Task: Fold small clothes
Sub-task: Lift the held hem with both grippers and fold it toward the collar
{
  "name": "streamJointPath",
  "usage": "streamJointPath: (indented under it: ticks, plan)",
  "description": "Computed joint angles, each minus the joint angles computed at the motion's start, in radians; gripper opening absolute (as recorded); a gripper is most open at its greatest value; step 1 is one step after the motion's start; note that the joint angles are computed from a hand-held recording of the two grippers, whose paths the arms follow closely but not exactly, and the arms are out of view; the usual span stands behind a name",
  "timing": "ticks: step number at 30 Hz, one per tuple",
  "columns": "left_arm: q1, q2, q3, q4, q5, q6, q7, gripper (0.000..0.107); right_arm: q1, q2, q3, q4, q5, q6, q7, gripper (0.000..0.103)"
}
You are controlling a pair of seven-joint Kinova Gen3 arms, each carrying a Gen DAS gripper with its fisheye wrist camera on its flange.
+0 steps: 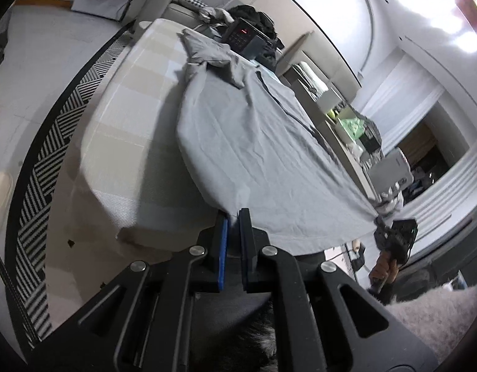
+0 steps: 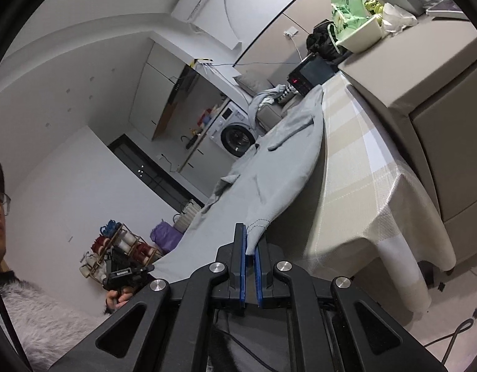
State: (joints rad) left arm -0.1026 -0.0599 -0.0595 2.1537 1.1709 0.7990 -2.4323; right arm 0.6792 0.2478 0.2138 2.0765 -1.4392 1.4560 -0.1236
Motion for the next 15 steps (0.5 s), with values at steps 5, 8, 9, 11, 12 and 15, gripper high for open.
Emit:
streamJointPath:
  ticks: [5,8,9,11,12,15]
  plan:
    - [-0.015,0.016,-0.007,0.011,0.026,0.006,0.012,0.003,-0.006,0.003,-0.001,-0.002,0.003,-0.021,-0.029,0.005]
    - [-0.03,0.01,-0.017,0.028,0.067,0.017,-0.012,0.003,0.002,0.011,-0.005,0.007,-0.031,0.006,-0.034,0.005]
    - [-0.034,0.004,-0.018,0.03,0.066,0.01,-0.005,0.003,0.0,0.01,-0.004,0.007,-0.04,0.0,-0.046,0.005]
    - [-0.036,-0.006,-0.015,0.027,0.04,-0.013,0.029,0.003,-0.013,-0.009,-0.003,-0.006,-0.014,-0.048,-0.092,0.005]
    - [-0.039,-0.008,-0.017,0.029,0.028,-0.019,0.048,0.003,-0.031,-0.018,0.008,-0.016,0.008,-0.075,-0.123,0.005]
    - [-0.046,0.002,-0.028,0.037,0.038,-0.009,0.04,0.003,-0.024,-0.006,0.0,-0.016,0.021,-0.078,-0.144,0.006]
